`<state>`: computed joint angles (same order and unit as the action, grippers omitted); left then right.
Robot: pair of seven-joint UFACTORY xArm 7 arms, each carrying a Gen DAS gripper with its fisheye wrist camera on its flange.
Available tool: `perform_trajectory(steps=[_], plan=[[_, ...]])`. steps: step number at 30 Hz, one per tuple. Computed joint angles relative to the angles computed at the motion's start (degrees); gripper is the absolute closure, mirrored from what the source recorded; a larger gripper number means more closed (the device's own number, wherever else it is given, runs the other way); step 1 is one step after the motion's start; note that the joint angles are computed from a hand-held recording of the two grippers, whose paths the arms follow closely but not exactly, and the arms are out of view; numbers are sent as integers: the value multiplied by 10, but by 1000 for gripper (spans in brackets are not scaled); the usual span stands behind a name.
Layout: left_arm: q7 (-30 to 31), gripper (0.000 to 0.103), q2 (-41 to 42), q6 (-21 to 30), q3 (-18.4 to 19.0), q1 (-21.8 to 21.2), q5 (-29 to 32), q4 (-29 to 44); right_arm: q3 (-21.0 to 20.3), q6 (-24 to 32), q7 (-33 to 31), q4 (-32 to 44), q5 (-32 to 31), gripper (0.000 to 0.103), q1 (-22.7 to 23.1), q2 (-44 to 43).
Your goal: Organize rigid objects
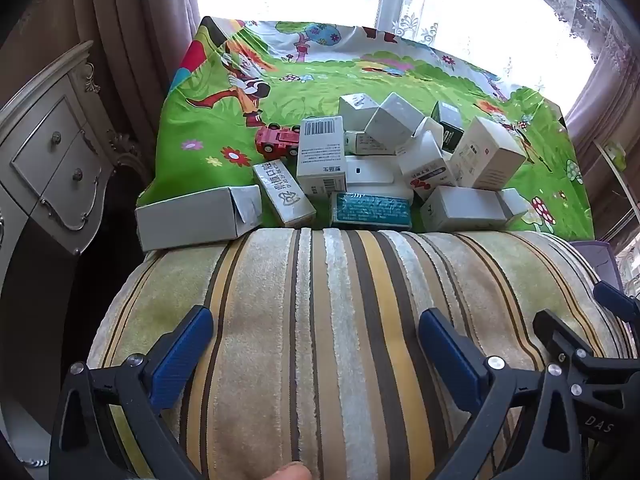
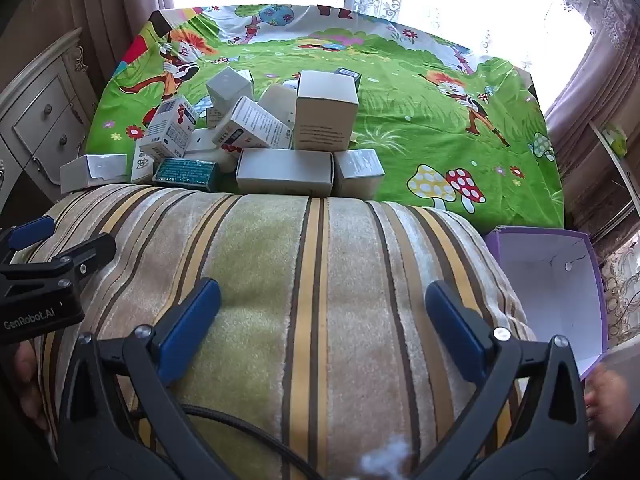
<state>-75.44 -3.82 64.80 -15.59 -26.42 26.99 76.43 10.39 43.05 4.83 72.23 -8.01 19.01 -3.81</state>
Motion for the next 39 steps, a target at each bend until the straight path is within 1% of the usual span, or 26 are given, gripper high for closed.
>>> perform_trajectory(steps=[2, 6, 10, 12, 13, 14, 23, 34, 39], plan=[[0, 0, 1, 7, -1, -1, 9, 2, -2, -10, -3, -5, 12, 0, 0, -2], [5, 0, -16, -5, 2, 3, -1, -17, -2, -8, -8, -4, 20, 0, 0, -2], [11, 0, -30, -12, 2, 11, -12, -32, -1, -7, -6, -4, 16, 0, 0, -2], [11, 0, -6, 6, -4, 11, -6, -5, -2, -7, -7, -4, 17, 0, 0, -2], [11, 0, -9, 3, -2, 11, -8, -9, -1, -7, -7, -4, 17, 0, 0, -2], [2, 0, 2, 11, -7, 7, 1, 4, -1, -7, -7, -5, 16, 0, 0, -3], [1, 0, 3, 15, -1, -1, 2, 4, -2, -6, -8, -4, 18, 0, -1, -3], [0, 0, 2, 14, 1, -2, 1, 3, -2, -7, -9, -4, 19, 0, -1, -2], [-10, 0, -9, -4, 1, 0, -1, -11, -2, -7, -9, -5, 19, 0, -1, -3]])
